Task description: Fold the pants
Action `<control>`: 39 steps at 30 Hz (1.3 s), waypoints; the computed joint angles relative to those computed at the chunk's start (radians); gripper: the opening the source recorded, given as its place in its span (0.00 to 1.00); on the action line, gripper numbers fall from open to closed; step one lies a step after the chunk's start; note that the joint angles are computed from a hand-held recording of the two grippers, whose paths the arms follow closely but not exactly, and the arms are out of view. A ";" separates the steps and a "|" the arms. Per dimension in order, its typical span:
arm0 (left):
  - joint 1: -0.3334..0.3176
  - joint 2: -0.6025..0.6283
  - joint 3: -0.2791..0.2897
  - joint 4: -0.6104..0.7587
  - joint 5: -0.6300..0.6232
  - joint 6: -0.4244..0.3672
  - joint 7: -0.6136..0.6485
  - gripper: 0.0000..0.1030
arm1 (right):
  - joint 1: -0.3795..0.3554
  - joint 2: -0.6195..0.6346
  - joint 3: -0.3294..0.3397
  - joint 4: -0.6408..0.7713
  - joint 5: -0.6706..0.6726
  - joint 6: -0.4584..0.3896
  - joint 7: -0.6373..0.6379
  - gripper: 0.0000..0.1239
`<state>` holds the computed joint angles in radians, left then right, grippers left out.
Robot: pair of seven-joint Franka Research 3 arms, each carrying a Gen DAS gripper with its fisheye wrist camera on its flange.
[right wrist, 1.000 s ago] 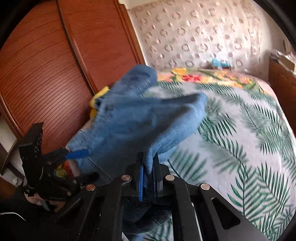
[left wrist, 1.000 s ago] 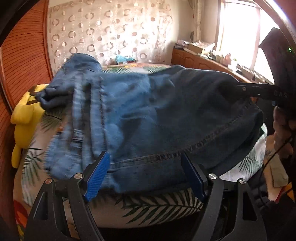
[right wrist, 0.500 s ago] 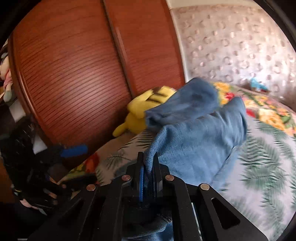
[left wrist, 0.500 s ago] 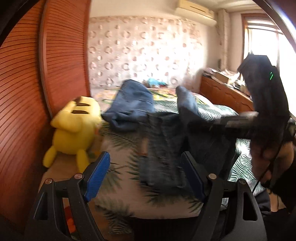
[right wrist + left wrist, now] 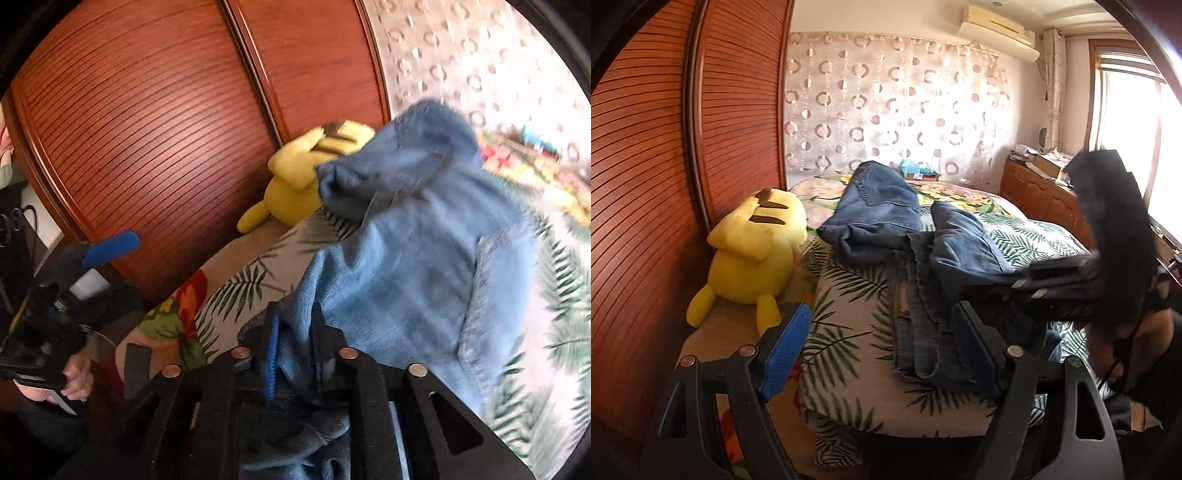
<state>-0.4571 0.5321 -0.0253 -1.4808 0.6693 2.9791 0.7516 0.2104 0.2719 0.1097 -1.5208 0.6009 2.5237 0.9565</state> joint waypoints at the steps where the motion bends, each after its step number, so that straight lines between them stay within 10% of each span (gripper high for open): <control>1: 0.008 0.009 -0.016 0.012 -0.010 -0.001 0.018 0.77 | -0.005 -0.023 -0.001 -0.017 0.009 0.018 -0.012 0.25; 11: 0.077 0.193 -0.209 0.254 -0.248 -0.107 0.354 0.77 | -0.011 -0.128 -0.071 -0.159 -0.106 0.212 0.079 0.37; 14: 0.108 0.255 -0.279 0.324 -0.347 -0.180 0.466 0.62 | -0.022 -0.087 -0.081 -0.125 -0.154 0.183 0.147 0.37; 21: 0.118 0.275 -0.293 0.316 -0.489 -0.199 0.557 0.50 | -0.018 0.074 -0.090 0.070 -0.276 0.124 0.274 0.37; 26: 0.090 0.244 -0.266 0.259 -0.499 -0.160 0.600 0.20 | -0.059 0.158 -0.056 0.194 -0.227 0.029 0.309 0.37; 39: 0.049 0.150 -0.170 0.096 -0.433 -0.086 0.434 0.30 | -0.089 0.273 -0.026 0.342 -0.142 -0.090 0.246 0.56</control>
<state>-0.4082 0.6824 -0.1956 -1.3845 0.2359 2.8931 1.1852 0.1213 0.5448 0.0834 -1.1792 0.4594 2.4341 1.2022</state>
